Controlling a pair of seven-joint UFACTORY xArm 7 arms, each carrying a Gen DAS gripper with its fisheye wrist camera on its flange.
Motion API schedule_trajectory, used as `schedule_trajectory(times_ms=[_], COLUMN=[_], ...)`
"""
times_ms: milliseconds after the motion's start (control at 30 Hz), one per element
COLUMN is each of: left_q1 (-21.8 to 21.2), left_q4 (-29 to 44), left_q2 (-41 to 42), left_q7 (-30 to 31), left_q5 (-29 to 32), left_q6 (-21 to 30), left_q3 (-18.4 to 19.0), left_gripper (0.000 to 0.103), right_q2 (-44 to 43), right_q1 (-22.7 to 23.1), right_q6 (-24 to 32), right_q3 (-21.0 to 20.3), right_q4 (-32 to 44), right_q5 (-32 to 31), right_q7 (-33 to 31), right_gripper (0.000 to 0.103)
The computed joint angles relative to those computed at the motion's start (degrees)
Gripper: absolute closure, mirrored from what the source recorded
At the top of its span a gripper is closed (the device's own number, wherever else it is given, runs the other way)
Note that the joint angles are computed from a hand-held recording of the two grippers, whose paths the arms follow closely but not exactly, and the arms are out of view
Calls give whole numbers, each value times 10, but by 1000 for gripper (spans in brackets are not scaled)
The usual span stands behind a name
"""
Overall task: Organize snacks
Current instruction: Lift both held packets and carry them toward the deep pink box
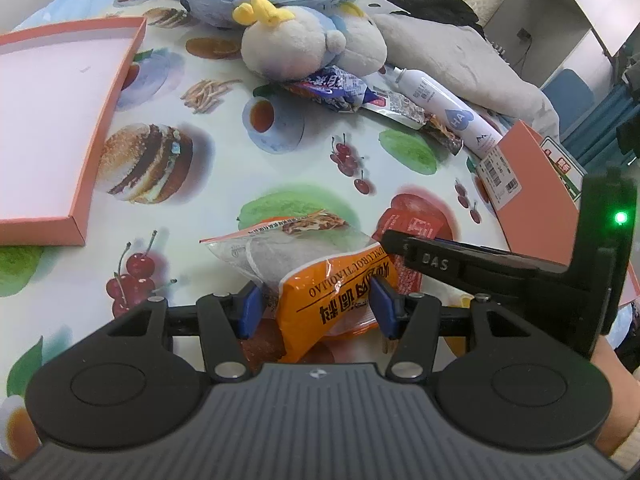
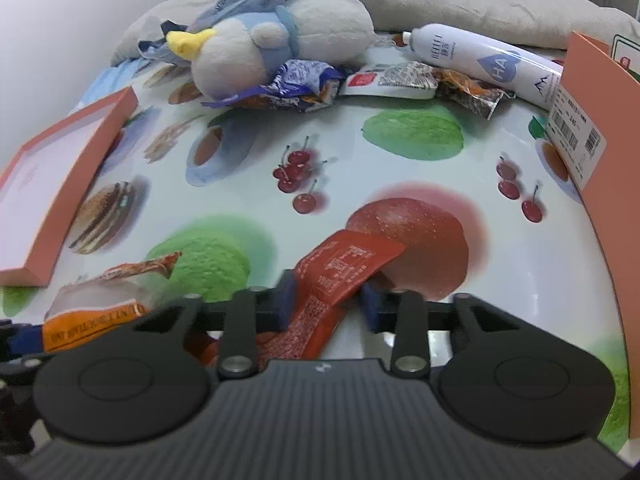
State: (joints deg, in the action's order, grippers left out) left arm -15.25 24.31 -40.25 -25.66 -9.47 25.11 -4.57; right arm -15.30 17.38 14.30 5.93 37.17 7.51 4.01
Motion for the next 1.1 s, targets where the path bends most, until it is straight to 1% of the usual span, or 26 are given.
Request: schedule_trajectory(times_ms=[33, 100, 133, 267, 500, 767, 933, 1100], left_q1=[2, 3, 4, 6, 2, -13, -24, -31], left_q4=[2, 4, 6, 10, 14, 25, 36, 55], left_q2=[-1, -5, -7, -18, -50, -78, -89, -90], left_q7=[0, -1, -2, -7, -29, -61, -81, -94], left_q5=[3, 6, 8, 16, 26, 39, 46, 53], left_q6=[3, 7, 10, 19, 38, 60, 69, 74], left_q3=[-2, -4, -6, -13, -33, -60, -75, -86], left_gripper=[42, 42, 42, 42, 42, 42, 42, 42], right_q2=[-4, -13, -21, -53, -127, -236, -296, -335], right_q1=[3, -4, -4, -9, -25, -32, -39, -51], right_q6=[-2, -2, -1, 21, 71, 132, 169, 196], right_q3=[-3, 2, 2, -5, -20, -39, -44, -47], right_q4=[-3, -6, -9, -16, -36, -65, -83, -86], right_q5=[3, -11, -15, -24, -29, -18, -14, -13], right_q7=[-6, -6, -10, -18, -38, -65, -73, -74], right_gripper=[77, 80, 83, 85, 87, 88, 88, 88])
